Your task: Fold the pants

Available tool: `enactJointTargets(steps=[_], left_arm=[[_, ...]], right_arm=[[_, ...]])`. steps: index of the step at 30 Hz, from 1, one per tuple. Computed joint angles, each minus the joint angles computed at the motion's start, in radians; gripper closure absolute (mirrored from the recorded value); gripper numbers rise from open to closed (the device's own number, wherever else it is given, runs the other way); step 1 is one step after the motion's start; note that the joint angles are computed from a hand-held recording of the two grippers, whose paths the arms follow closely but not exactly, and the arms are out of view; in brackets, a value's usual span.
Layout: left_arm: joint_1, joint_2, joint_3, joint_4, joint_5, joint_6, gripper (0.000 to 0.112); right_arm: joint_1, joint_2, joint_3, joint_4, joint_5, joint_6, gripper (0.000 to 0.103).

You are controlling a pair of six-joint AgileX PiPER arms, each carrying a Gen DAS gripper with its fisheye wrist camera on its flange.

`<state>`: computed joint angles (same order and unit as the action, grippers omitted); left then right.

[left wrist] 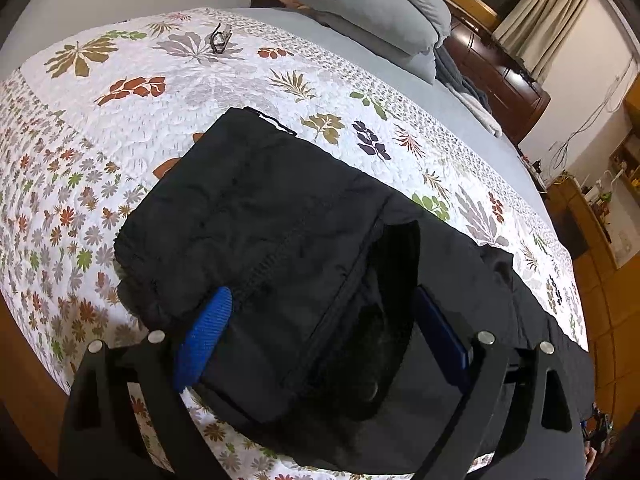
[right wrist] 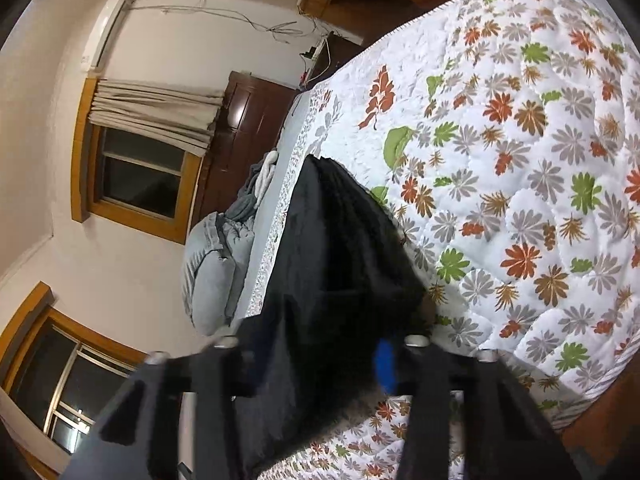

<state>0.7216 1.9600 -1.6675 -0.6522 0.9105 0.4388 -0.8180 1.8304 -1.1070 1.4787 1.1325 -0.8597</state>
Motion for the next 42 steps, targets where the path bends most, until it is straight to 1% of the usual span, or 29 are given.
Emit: enactJointTargets(steps=[1,2,6,13,19,23,29,35,42], left_arm=[[0.002,0.0,0.001,-0.005,0.0,0.001,0.021],[0.004,-0.002,0.003,-0.009,0.0,0.002,0.021],[0.014,-0.008,0.014,-0.031,-0.002,0.009,0.021],[0.032,-0.017,0.03,-0.067,0.004,0.036,0.021],[0.038,-0.039,0.067,-0.097,-0.02,0.051,0.02],[0.044,-0.071,0.116,-0.135,-0.051,0.082,0.019],[0.072,-0.109,0.183,-0.226,-0.072,0.154,0.018],[0.1,-0.116,0.21,-0.295,-0.058,0.198,0.018],[0.125,-0.111,0.221,-0.35,-0.032,0.225,0.018]], right_arm=[[0.002,-0.005,-0.003,-0.001,-0.002,0.005,0.076],[0.028,-0.022,-0.011,0.0,-0.025,0.033,0.079],[0.056,-0.068,-0.043,-0.045,-0.067,0.1,0.083],[0.13,-0.132,-0.131,-0.141,-0.145,0.232,0.086],[0.21,-0.183,-0.246,-0.264,-0.188,0.378,0.086],[0.274,-0.206,-0.347,-0.373,-0.205,0.48,0.086],[0.354,-0.256,-0.408,-0.483,-0.225,0.517,0.087],[0.49,-0.281,-0.523,-0.643,-0.239,0.623,0.087],[0.703,-0.252,-0.726,-0.909,-0.218,0.798,0.087]])
